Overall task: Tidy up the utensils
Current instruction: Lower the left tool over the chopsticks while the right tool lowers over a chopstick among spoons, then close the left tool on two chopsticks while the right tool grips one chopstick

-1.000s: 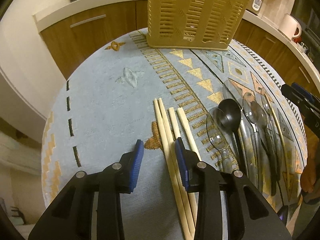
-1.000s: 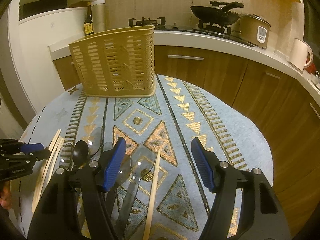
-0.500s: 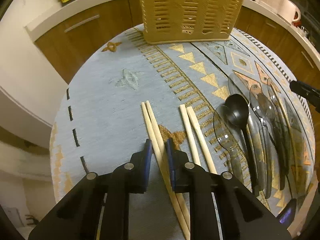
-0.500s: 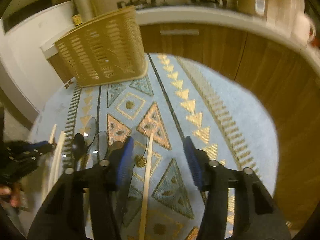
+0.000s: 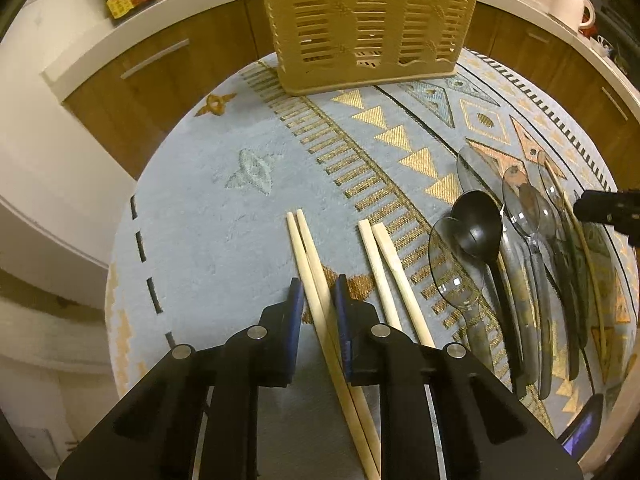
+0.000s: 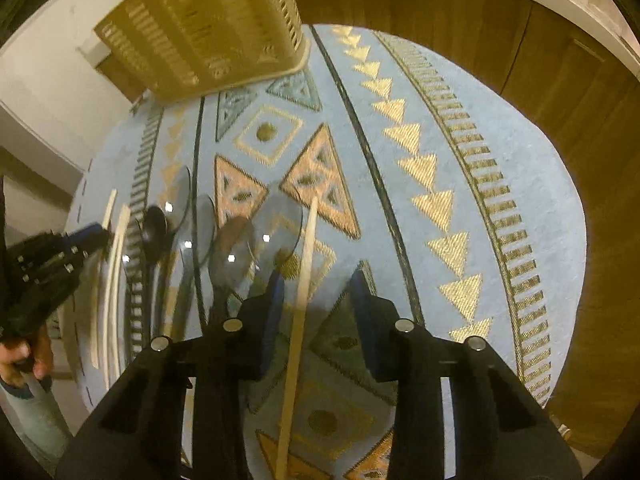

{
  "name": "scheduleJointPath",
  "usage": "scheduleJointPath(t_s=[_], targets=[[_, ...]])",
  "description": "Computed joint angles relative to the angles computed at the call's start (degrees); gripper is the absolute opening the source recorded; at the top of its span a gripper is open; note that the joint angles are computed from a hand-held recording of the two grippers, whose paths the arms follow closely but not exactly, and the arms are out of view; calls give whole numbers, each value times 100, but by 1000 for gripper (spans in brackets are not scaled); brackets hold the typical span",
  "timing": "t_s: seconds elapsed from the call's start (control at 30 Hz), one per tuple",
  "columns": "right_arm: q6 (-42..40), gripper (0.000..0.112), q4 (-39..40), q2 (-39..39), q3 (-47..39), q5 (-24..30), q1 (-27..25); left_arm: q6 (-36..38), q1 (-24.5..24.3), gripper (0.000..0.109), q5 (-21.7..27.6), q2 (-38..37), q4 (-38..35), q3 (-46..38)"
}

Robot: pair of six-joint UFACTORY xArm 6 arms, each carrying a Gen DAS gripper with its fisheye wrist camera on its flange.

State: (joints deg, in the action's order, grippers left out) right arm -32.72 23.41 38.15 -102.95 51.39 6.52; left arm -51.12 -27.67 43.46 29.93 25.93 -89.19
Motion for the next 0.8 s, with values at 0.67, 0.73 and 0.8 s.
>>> scheduleJointPath(t_s=[0.67,0.73,0.8], targets=[[-489,4,210,-346,415,-777,88,-1635,141,9,-1453,-528,1411,841],[-888,4,728,-507,566,-980,60,-2491,216,9,-1822,-674,2177,941],[-1341,4,1280,-656,689,-1131,43,-3364,274,9,-2045,-801,3013,969]])
